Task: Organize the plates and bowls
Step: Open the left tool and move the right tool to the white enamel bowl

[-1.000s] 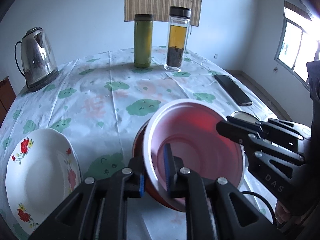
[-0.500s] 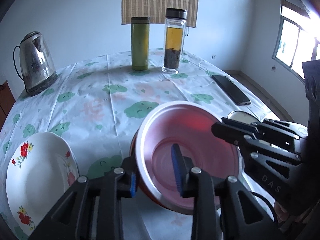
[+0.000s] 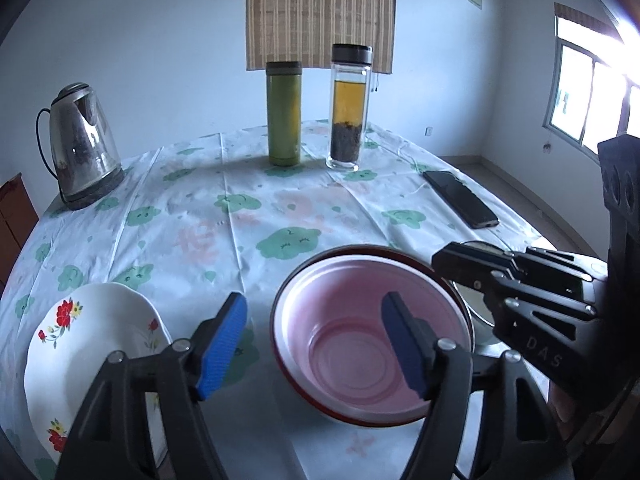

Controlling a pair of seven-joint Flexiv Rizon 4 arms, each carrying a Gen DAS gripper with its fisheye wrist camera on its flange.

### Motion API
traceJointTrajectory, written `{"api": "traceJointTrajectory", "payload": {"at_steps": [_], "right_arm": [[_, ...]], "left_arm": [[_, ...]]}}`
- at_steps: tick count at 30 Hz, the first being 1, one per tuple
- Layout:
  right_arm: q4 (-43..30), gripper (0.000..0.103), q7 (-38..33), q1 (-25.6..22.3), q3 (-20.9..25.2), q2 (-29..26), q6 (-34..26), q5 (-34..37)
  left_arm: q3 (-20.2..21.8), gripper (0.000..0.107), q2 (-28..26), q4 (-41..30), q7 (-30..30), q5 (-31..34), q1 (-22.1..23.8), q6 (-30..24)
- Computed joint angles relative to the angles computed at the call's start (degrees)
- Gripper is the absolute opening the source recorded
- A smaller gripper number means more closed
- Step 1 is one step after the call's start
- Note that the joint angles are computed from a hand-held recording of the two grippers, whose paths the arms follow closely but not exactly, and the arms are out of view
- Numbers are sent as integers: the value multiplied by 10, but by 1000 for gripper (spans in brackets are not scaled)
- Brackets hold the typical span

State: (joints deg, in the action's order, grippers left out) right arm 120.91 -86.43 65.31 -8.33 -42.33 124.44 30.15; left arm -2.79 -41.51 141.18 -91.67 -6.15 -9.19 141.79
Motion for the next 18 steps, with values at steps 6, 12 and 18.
{"api": "traceJointTrajectory", "payload": {"at_steps": [6,12,18], "right_arm": [[0,10,-7,5,-2,-3,13,9],[-2,10,-23,-1,9,-5,39,25],[-7,10,-46,-8,19,-5,60,52]], "left_arm": [[3,72,-3,-2,1,-7,-4,-3],[3,73,-15,-9,1,-11,1,-14],[5,73,-30,-19,1,-22,0,-29]]}}
